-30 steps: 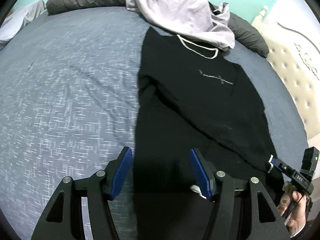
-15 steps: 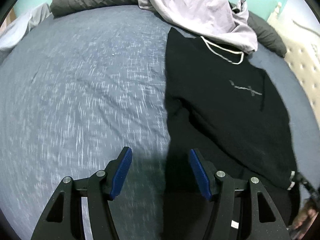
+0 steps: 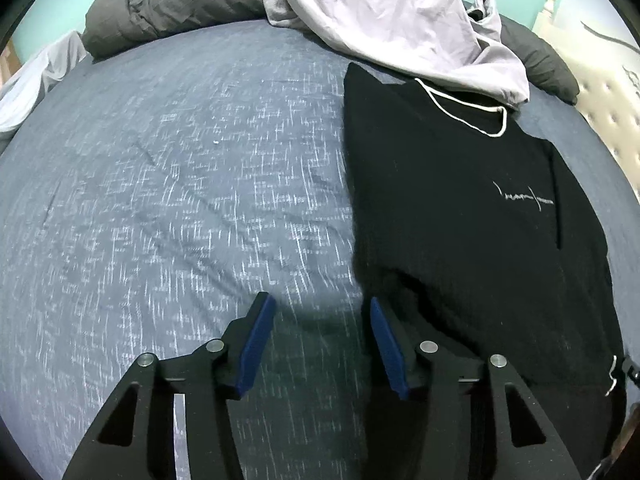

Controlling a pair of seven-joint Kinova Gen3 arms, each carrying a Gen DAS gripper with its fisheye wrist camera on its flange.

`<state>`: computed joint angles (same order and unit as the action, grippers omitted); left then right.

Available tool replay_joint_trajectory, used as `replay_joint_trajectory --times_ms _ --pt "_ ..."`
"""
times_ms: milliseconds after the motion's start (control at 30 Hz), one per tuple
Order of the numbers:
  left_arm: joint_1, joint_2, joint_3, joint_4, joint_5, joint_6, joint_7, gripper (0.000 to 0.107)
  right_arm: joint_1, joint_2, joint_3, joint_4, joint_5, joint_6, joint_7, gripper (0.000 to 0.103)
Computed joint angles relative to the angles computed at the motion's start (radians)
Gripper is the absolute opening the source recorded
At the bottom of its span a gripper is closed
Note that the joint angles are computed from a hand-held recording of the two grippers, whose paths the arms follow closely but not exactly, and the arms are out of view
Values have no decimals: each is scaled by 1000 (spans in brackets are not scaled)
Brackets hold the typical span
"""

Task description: Fold clothes

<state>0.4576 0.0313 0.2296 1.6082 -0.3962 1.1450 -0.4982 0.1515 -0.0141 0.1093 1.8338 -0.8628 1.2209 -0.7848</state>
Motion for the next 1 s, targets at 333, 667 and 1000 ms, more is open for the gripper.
replay_joint_trajectory --times_ms 333,667,1000 --pt "-14 -28 -6 45 11 -117 1 53 -1 6 -4 5 17 -11 -2 2" --pt "4 -2 23 13 -20 -78 -22 53 2 10 -4 4 19 -13 -7 2" --pt "30 43 -5 -37 -96 -15 -5 11 8 15 -2 5 17 -13 -10 3"
